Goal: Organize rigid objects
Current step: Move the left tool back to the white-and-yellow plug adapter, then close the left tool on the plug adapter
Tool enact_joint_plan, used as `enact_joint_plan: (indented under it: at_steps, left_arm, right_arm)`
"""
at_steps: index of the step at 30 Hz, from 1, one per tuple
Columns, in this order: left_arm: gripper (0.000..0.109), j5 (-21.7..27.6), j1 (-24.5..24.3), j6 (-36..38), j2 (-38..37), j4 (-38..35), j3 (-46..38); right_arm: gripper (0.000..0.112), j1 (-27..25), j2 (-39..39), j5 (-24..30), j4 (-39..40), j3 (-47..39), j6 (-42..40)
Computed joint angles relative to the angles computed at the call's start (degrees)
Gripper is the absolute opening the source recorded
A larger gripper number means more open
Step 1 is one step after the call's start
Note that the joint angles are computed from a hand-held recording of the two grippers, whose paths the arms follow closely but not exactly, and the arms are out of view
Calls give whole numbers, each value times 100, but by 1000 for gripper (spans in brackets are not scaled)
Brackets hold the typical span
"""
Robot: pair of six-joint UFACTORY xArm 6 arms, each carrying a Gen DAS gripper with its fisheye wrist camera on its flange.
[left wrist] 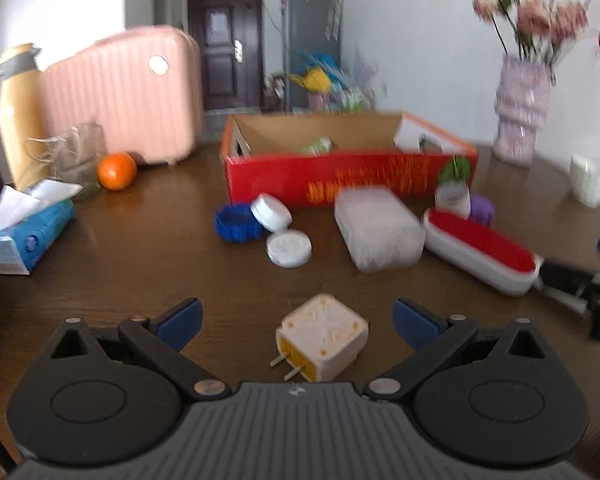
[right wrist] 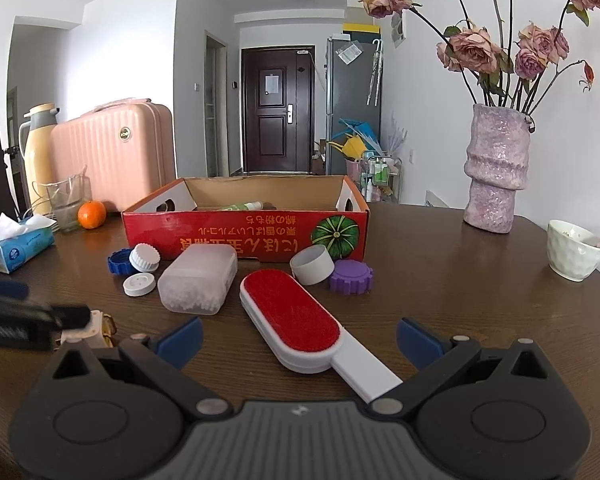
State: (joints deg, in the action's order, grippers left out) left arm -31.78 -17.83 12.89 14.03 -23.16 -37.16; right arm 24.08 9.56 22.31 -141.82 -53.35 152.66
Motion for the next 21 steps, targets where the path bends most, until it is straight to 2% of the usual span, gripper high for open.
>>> enact_joint_plan:
  at_steps: [8,15,17,19,20,21]
  left_arm:
    - [103,260,180,132,353,356,-307]
    - [100,436,559,-553,446,1460,-362]
    - [100,438,573,-572,474,1525,-385]
    - [96,402,425,-160,559,1018,-464]
    - [93,419,414,-124,581,987,-491]
    - [85,468,469,-269,583,1186,-497]
  right_arm:
    - [103,-13,34,-41,28,-32,-26]
    - [103,-22,88,-62,152,-72,-162]
    - [103,-23,109,-74,201,-90,-224]
    - [103,-22,122,-79,248,-98,-279]
    - [103,-18,128,-78,270,-101,-304]
    - [103,-21,134,-84,287,-110,-326]
